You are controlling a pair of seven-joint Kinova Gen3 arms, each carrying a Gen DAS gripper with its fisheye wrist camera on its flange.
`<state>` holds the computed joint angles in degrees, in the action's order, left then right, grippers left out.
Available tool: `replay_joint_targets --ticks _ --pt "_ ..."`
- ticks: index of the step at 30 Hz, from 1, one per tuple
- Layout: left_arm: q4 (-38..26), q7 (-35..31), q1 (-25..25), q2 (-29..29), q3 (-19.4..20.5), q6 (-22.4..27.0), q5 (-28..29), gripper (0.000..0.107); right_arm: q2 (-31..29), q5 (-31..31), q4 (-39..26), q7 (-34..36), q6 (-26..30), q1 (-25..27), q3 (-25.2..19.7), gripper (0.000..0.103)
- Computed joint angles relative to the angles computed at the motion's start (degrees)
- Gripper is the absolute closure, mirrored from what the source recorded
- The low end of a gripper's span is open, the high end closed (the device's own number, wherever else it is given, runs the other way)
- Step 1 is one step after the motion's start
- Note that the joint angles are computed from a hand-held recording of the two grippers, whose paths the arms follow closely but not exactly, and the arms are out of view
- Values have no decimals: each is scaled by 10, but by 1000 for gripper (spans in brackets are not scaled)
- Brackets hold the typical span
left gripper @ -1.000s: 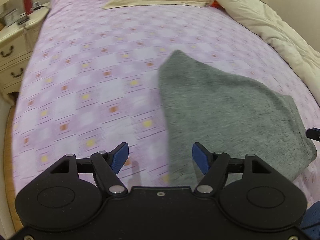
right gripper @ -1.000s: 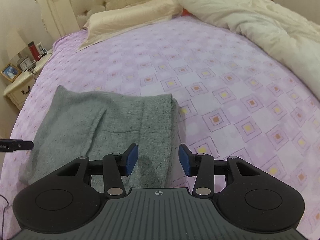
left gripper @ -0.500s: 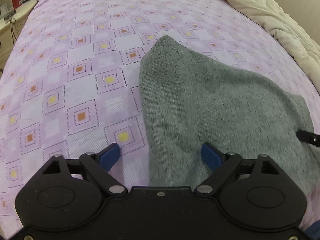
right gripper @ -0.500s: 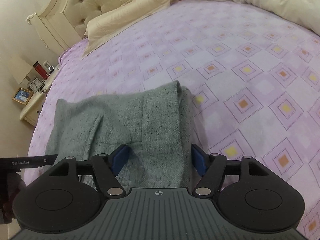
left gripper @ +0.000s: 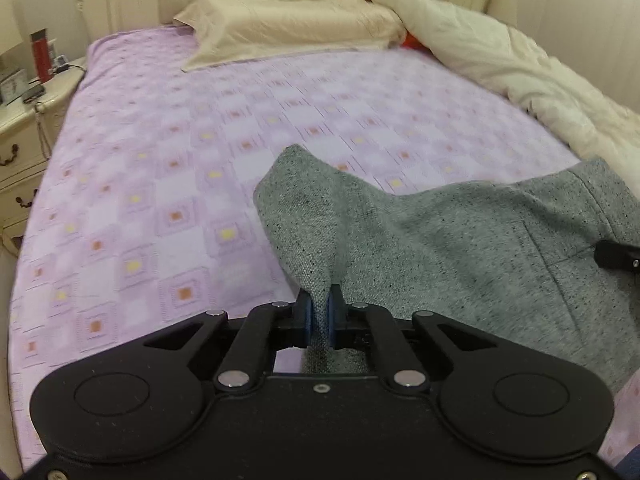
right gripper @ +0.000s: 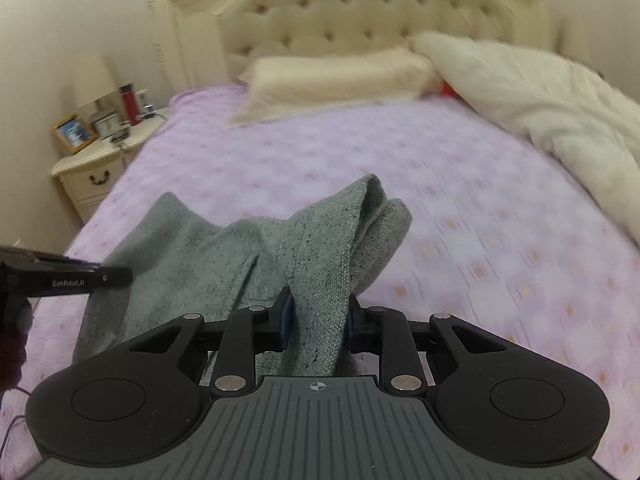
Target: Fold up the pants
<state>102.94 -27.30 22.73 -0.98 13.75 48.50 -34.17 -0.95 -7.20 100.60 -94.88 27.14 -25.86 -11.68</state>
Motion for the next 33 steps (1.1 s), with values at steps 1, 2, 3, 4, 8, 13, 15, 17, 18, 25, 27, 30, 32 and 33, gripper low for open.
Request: replay_joint_targets --ticks 1,2,3,4,8,13,15,17,18,25,27,30,32,33 --pt "3 7 1 -8 2 7 -16 98 5 2 -6 1 -6 7 -13 80" --pt "5 15 -1 -12 4 10 -34 98 13 10 -14 -3 -11 23 -36 80" --pt "5 21 -3 -15 6 16 -54 98 23 19 -24 -11 -14 42 -63 80" --pt "6 22 -10 -20 9 21 -69 98 38 35 -37 -27 -18 61 -89 80" --pt "4 2 -38 -23 -8 9 -75 98 91 128 -76 -105 -34 128 -192 80" --pt "-2 -22 -53 13 -19 -1 -104 97 146 244 -115 -205 -10 135 -232 80" --pt "0 -31 -54 28 -32 -17 -93 96 167 291 -126 -247 8 116 -222 79" --pt "4 -41 -57 42 -46 -25 -75 94 195 328 -139 -294 31 105 -221 78" --pt "4 -45 -58 49 -52 -27 -66 92 206 337 -135 -317 28 111 -226 75" --pt "28 -44 -47 60 -75 -54 -61 78 204 409 -62 -458 -60 212 -316 62" --pt "23 -42 -45 58 -70 -40 -66 78 188 446 -62 -497 -50 189 -297 62" --pt "13 6 -26 45 -62 3 -102 79 146 516 -42 -567 -50 111 -219 63" --pt "27 44 -11 22 -50 21 -123 79 115 562 -17 -602 -53 58 -170 63" --pt "34 53 -9 12 -42 24 -127 79 104 586 -9 -615 -41 31 -153 66"
